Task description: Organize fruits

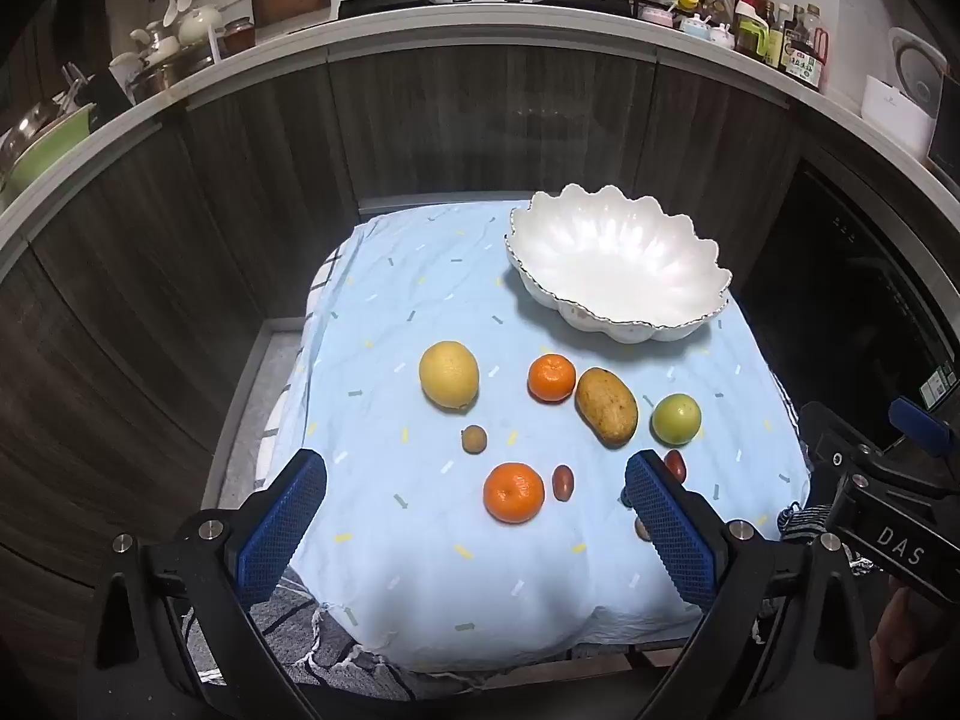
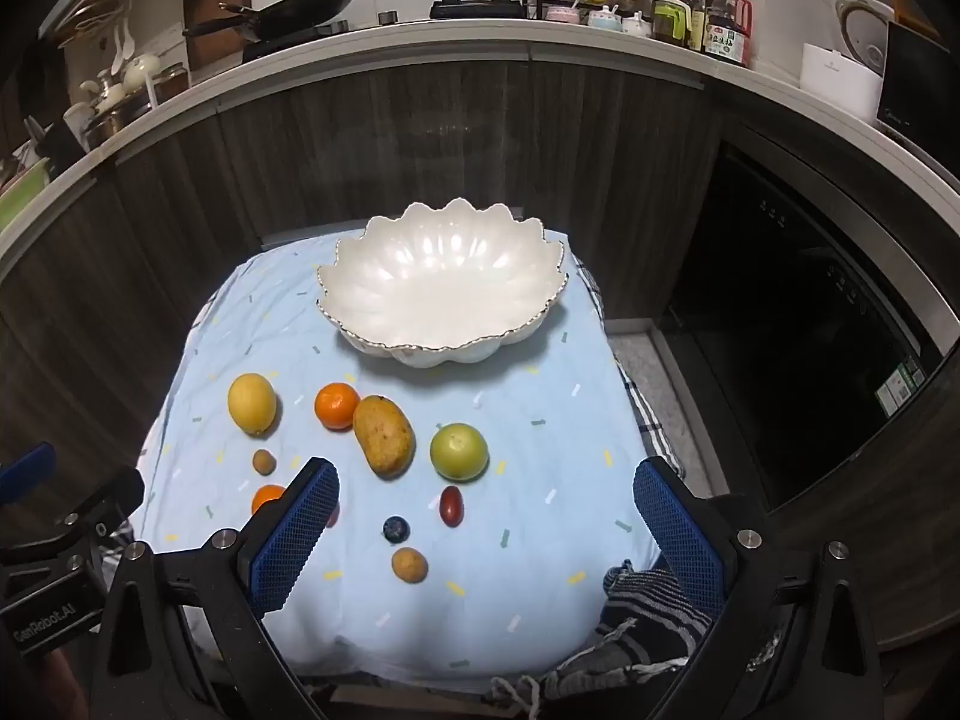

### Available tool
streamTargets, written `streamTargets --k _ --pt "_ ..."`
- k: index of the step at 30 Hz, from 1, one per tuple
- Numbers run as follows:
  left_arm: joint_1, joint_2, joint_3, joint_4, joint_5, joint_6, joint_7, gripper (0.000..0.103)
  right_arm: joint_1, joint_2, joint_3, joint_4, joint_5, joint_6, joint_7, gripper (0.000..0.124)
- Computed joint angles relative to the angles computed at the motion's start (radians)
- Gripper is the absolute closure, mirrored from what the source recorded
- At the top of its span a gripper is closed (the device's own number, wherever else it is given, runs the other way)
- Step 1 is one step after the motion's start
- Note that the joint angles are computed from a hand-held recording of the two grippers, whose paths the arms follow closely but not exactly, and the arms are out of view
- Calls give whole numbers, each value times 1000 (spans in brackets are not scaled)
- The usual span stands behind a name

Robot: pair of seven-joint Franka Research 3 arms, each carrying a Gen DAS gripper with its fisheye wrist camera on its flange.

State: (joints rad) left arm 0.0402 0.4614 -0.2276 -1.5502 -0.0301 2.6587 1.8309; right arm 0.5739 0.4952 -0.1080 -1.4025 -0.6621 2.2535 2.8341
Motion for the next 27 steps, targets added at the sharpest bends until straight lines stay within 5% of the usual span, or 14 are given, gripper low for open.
streamTargets --k 27 --pt "9 -6 -8 -8 -22 11 10 1 2 -2 -3 11 -8 -12 -8 24"
